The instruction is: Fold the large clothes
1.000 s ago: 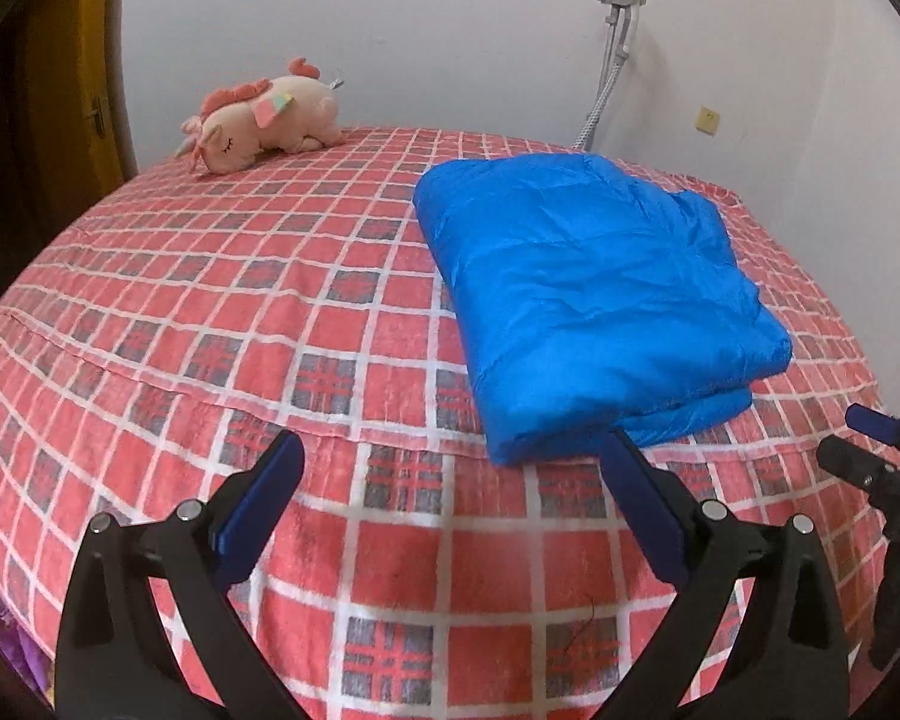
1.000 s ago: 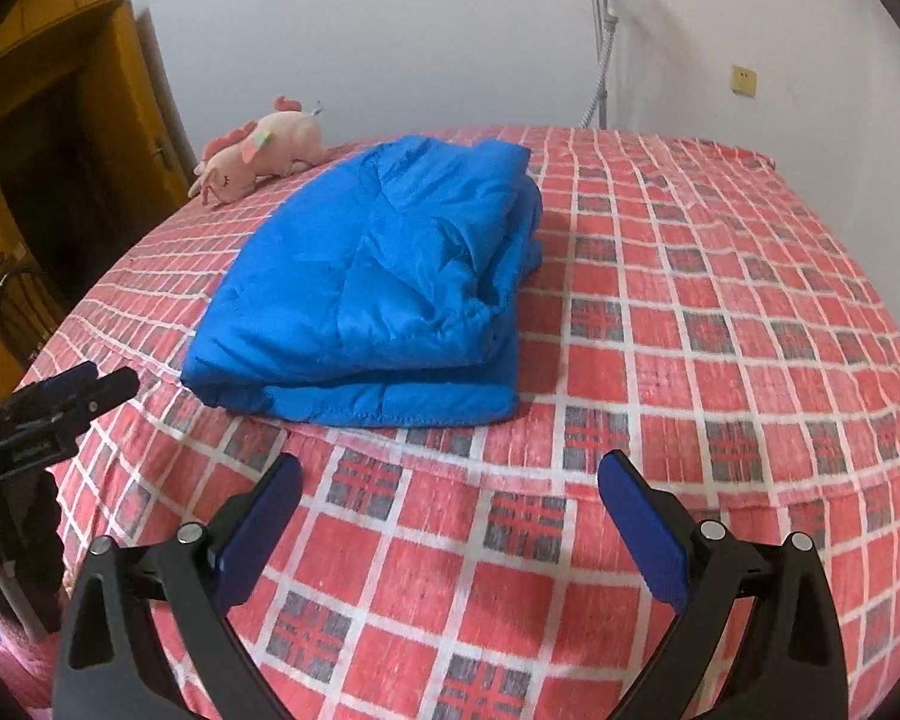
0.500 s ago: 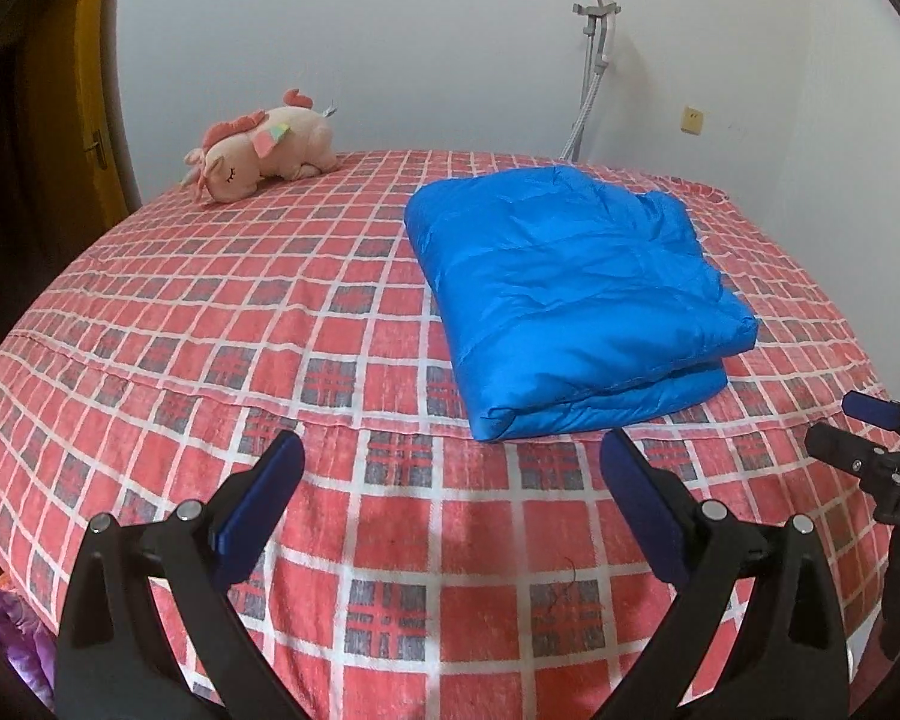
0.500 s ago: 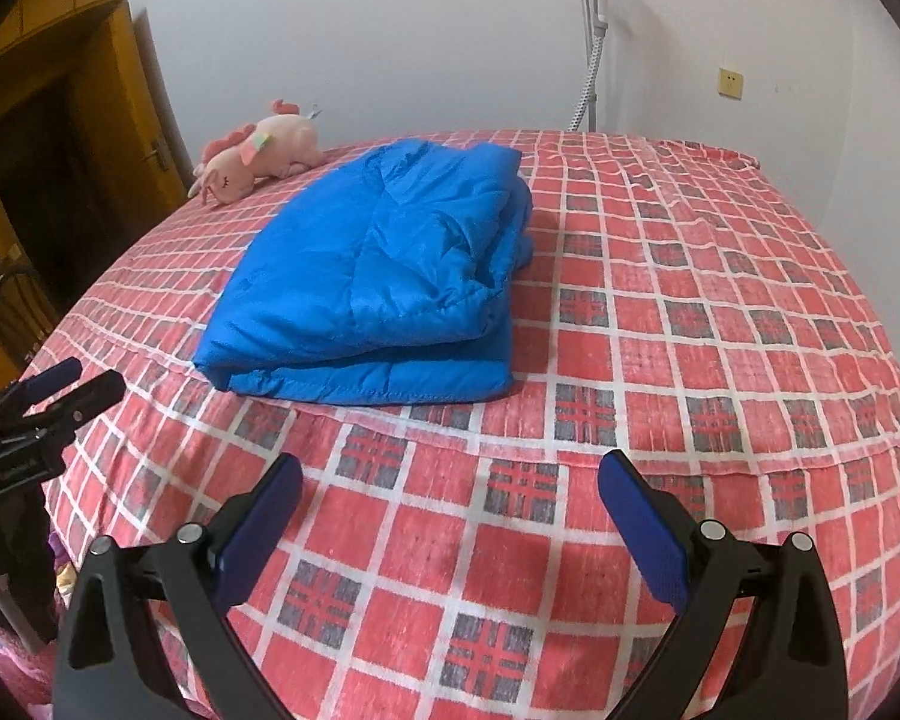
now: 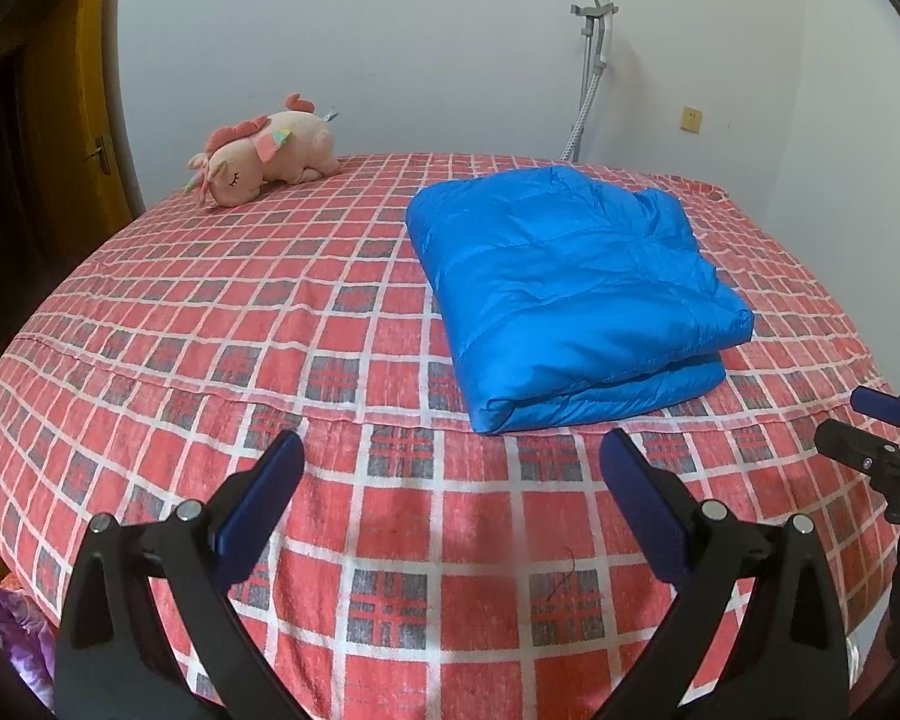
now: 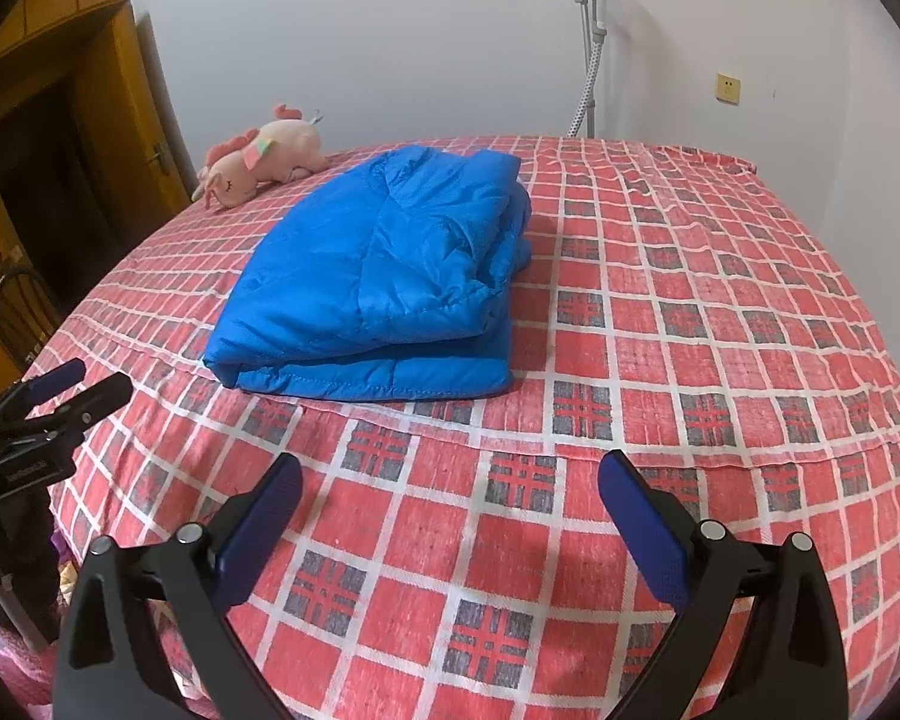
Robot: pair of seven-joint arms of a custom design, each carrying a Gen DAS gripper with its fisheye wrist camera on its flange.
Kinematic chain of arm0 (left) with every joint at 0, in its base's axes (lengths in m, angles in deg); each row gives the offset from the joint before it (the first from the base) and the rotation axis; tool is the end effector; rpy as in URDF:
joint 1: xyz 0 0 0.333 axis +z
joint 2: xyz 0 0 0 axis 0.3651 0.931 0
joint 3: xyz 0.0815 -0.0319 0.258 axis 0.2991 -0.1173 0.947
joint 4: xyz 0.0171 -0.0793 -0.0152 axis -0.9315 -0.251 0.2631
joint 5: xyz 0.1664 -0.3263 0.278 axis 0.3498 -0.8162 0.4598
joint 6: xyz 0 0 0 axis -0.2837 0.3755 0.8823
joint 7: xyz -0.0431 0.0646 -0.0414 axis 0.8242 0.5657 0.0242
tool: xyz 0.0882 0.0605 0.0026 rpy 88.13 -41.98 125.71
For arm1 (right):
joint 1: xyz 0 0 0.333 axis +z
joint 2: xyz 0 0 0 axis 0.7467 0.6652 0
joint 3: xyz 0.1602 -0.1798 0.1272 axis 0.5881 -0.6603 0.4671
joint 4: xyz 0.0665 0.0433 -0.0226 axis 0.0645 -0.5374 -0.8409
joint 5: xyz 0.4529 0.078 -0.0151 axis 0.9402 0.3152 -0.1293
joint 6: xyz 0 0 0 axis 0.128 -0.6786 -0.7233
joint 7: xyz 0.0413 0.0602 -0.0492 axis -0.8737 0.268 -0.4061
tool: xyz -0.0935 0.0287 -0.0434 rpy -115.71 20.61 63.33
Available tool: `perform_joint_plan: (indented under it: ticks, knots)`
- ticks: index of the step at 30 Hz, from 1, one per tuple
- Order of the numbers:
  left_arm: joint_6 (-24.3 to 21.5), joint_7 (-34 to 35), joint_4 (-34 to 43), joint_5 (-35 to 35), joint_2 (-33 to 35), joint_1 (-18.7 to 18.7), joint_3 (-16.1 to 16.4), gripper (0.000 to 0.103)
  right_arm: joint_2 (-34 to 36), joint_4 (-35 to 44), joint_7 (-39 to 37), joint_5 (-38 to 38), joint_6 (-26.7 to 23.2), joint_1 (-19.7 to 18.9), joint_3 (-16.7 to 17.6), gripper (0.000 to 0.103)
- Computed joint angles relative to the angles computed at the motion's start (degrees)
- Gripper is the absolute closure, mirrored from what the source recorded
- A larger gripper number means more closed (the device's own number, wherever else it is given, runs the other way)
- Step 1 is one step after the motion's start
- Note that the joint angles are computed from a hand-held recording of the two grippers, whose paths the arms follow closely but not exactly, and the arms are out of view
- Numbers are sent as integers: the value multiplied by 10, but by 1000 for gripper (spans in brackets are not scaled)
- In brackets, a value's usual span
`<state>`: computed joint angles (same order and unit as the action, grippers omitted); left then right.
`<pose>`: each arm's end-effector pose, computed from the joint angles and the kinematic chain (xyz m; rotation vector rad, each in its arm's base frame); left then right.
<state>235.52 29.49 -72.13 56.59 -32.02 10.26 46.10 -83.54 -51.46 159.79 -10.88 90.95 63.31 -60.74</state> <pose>0.5737 -0.2078 0.5306 -1.4114 2.1374 -0.9033 0.5101 0.2574 0.5483 -1.5263 2.0274 -0.5962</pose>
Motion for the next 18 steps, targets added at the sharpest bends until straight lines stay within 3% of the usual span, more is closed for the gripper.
perform_joint_plan:
  ticks: [18]
  knots:
    - [-1, -1, -3, 2, -3, -1, 0, 5, 0, -1, -5, 2, 0, 1, -1, 4]
